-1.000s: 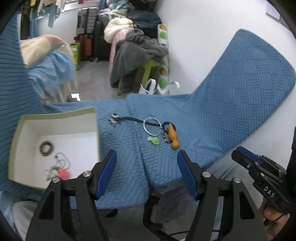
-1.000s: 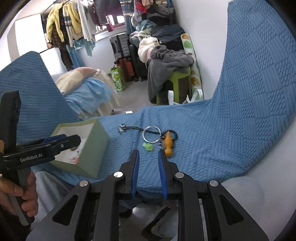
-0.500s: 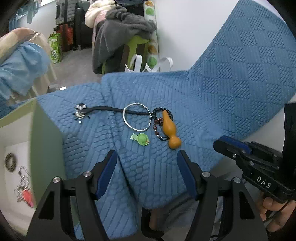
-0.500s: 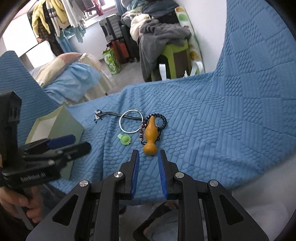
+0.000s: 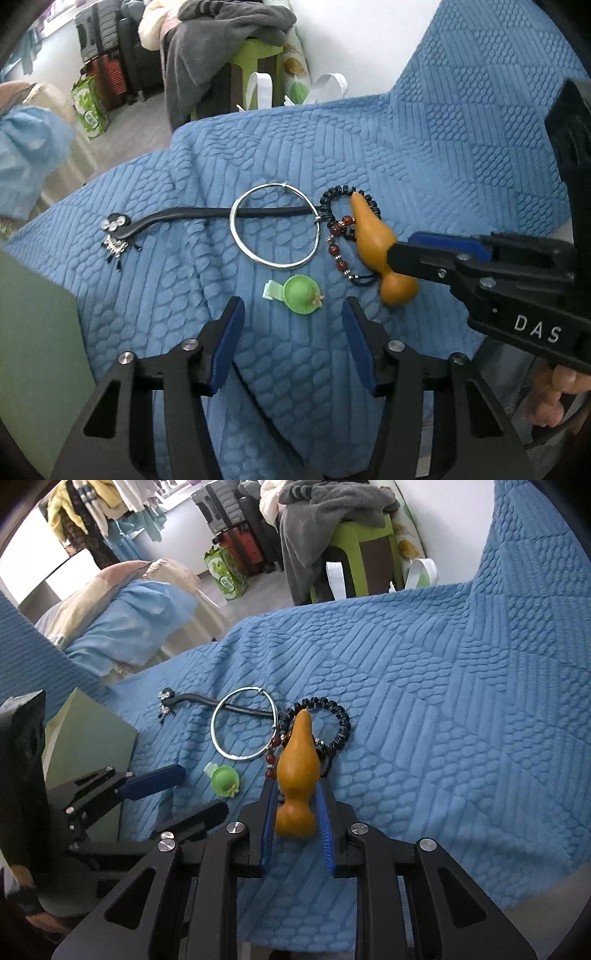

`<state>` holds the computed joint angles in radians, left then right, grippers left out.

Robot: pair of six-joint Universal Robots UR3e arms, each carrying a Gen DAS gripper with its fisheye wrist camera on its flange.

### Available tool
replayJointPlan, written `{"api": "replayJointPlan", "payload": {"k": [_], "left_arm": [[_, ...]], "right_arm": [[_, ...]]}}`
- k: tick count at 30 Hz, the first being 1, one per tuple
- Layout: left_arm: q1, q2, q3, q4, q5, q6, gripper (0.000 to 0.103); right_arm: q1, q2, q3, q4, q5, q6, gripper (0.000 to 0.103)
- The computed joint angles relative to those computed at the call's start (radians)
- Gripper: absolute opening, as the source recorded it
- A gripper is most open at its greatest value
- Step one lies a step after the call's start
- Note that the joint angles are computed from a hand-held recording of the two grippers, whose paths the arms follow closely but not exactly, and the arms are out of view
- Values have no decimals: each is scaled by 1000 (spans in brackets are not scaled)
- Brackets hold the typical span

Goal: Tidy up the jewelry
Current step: 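Grasp the green hat charm with the left tool while the right tool grasps the orange gourd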

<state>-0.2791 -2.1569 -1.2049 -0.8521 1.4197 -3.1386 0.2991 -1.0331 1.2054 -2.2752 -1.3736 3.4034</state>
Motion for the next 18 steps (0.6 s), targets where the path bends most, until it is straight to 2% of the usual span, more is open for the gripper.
{"api": "replayJointPlan", "payload": {"k": [8, 10, 18], "left_arm": [[-26, -61, 57, 17, 29, 43, 46], [-33, -77, 74, 25, 40, 47, 39], [-31, -59, 54, 46, 23, 50, 36]], "right_arm": [[-6, 51, -48, 11, 22, 0, 27], [-5, 55, -54, 13, 21, 3, 26], [1, 36, -53, -1, 25, 4, 25]]}}
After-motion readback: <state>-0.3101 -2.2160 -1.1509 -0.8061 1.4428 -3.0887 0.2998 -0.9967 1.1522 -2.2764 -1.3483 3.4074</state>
